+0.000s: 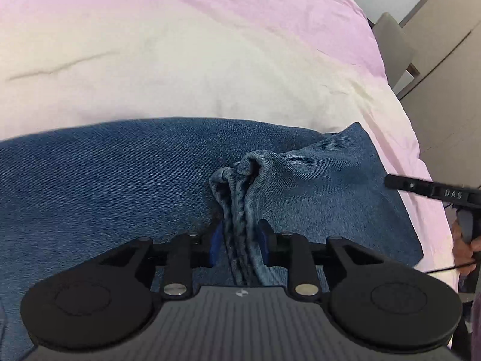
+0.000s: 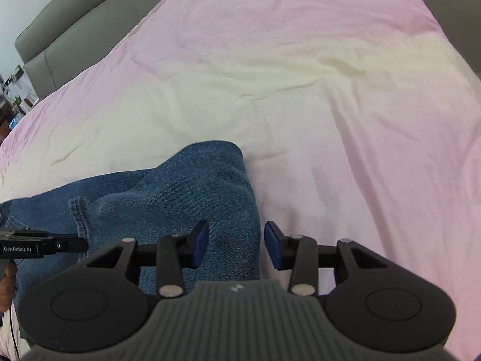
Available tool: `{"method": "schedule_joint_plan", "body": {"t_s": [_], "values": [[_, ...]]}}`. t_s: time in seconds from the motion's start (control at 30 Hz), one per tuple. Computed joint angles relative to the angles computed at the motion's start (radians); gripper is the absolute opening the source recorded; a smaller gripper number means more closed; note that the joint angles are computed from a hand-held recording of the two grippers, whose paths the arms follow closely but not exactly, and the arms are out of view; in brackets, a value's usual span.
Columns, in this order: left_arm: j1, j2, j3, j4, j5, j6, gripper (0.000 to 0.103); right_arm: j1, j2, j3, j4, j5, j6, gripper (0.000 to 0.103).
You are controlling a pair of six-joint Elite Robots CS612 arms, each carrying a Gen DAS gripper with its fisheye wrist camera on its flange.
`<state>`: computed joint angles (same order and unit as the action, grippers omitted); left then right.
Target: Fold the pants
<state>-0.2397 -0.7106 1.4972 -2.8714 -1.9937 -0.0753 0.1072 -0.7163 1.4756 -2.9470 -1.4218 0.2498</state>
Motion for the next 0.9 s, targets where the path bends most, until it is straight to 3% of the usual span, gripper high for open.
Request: {"method": "schedule_joint_plan", "body": {"t_s": [0.13, 0.2, 0.3, 0.4, 0.47, 0.53, 0.63, 0.77, 0.9], "values": [[0.011, -0.012, 0.026, -0.146, -0.035, -0.025, 0.03, 0.012, -0.019, 0.005, -0.046, -0.062, -0.107, 0.033], [0.004, -0.011, 0.017, -0.168, -0.02, -0.043, 0.032, 0.023, -0.004, -0.024, -0.062, -0.105, -0.14, 0.013], [-0.002, 0.01, -0.023, -0.146, -0.062, -0.077, 0.032, 0.022, 0.018, -0.058, -0.072, -0.074, -0.122, 0.009], [-0.022, 0.017, -0.032, -0.122, 0.006, -0.047, 0.03, 0.032, 0.06, -0.123, -0.001, -0.045, -0.138, 0.003], [-0.037, 0.028, -0.049, -0.07, 0.055, -0.054, 0.016, 0.042, 0.093, -0.17, 0.066, -0.04, -0.145, 0.003], [-0.042, 0.034, -0.057, -0.024, 0.104, -0.053, 0.006, 0.041, 0.121, -0.204, 0.12, 0.021, -0.118, 0.002], [-0.036, 0.048, -0.065, -0.004, 0.095, -0.077, 0.006, 0.059, 0.145, -0.226, 0.129, -0.01, -0.121, 0.0], [-0.044, 0.031, -0.045, 0.006, 0.119, -0.094, 0.006, 0.051, 0.135, -0.217, 0.146, 0.027, -0.126, 0.0], [-0.053, -0.001, -0.017, 0.029, 0.158, -0.07, 0.006, 0.046, 0.092, -0.173, 0.128, 0.042, -0.148, 0.0]]}}
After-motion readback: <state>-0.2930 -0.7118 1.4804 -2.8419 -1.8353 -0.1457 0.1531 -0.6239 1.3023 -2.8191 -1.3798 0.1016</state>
